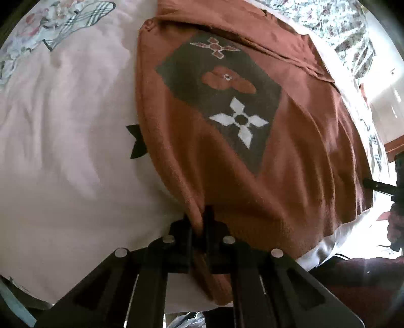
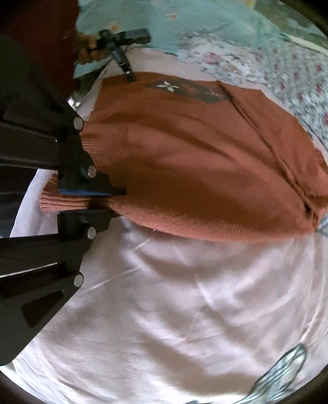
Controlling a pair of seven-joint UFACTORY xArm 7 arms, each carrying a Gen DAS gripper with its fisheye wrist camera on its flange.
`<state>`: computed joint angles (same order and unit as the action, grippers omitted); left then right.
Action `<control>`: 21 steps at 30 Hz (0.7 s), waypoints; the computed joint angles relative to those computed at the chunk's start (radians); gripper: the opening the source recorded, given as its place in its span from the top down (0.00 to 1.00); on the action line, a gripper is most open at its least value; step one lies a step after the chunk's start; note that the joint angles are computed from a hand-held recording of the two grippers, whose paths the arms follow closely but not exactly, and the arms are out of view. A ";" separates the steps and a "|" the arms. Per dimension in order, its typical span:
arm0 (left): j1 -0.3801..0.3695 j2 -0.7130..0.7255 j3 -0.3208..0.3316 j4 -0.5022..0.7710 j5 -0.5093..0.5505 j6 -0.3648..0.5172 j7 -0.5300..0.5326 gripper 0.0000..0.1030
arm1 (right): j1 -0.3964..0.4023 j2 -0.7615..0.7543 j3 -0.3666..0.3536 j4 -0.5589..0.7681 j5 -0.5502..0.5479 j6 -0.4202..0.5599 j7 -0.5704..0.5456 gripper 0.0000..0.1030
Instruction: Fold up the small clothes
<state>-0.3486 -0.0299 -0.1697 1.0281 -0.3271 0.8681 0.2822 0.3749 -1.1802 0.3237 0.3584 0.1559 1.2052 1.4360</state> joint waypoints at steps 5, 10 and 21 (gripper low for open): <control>0.003 -0.022 0.008 0.010 -0.029 0.012 -0.006 0.97 | -0.033 0.064 -0.029 0.047 -0.057 -0.066 -0.090 0.92; 0.008 -0.010 0.011 0.087 -0.055 0.016 -0.011 0.98 | -0.123 0.115 -0.053 0.102 -0.137 -0.146 -0.156 0.92; 0.018 0.277 -0.011 0.552 -0.077 -0.078 -0.079 0.98 | -0.392 0.256 -0.176 0.247 -0.346 -0.326 -0.352 0.92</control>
